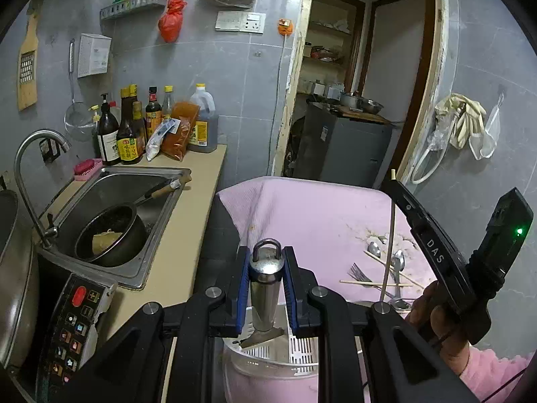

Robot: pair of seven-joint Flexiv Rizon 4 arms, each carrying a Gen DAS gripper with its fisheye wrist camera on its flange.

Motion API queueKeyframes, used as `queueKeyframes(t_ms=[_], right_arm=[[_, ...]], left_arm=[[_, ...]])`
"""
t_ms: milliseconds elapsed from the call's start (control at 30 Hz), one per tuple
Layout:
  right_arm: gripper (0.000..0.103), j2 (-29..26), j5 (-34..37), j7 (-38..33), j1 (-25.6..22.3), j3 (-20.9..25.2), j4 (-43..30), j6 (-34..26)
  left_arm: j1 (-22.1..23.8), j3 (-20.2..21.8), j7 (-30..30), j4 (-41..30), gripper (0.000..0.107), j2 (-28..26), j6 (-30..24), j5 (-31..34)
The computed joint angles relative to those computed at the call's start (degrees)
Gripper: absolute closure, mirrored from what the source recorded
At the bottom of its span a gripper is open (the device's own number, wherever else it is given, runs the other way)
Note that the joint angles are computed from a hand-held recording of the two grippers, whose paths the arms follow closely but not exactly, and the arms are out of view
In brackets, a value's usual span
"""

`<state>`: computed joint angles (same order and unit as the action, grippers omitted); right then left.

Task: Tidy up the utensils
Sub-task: 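Lift the turner with the left gripper over the white basket while the right gripper carries the chopstick there, then open the left gripper to drop the turner into the basket while the right gripper releases the chopstick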

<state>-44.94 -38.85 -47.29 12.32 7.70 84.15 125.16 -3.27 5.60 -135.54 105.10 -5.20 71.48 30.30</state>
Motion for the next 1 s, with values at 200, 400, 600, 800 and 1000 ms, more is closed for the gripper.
queueKeyframes(t_ms=[200, 400, 600, 800, 1000], right_arm=[[0.099, 0.3, -1.6, -0.6, -0.7, 0.3, 1.3, -0.8], [0.099, 0.6, -10.1, 2.5, -4.9, 3.0, 3.5, -0.6], [0.096, 0.9, -23.9, 12.0, -9.7, 3.7, 3.9, 0.1], [0.078, 0.6, -34.2, 24.0, -11.8, 1.5, 2.1, 2.7], [0.072, 2.7, -31.6, 25.2, -10.9, -2.8, 4.3, 5.1]], left_arm=[[-0.2, 0.0, 1.7, 0.7, 0.089, -1.6, 1.0, -1.7], [-0.4, 0.2, 4.4, 2.4, 0.088, -2.3, 2.2, -5.4], [0.1, -0.8, 10.2, 4.8, 0.087, -3.1, 4.9, -13.0], [-1.3, -0.3, 13.2, 5.5, 0.078, -3.9, 7.4, -16.3], [-3.8, 1.4, 10.8, 4.4, 0.063, -4.6, 8.0, -14.2]])
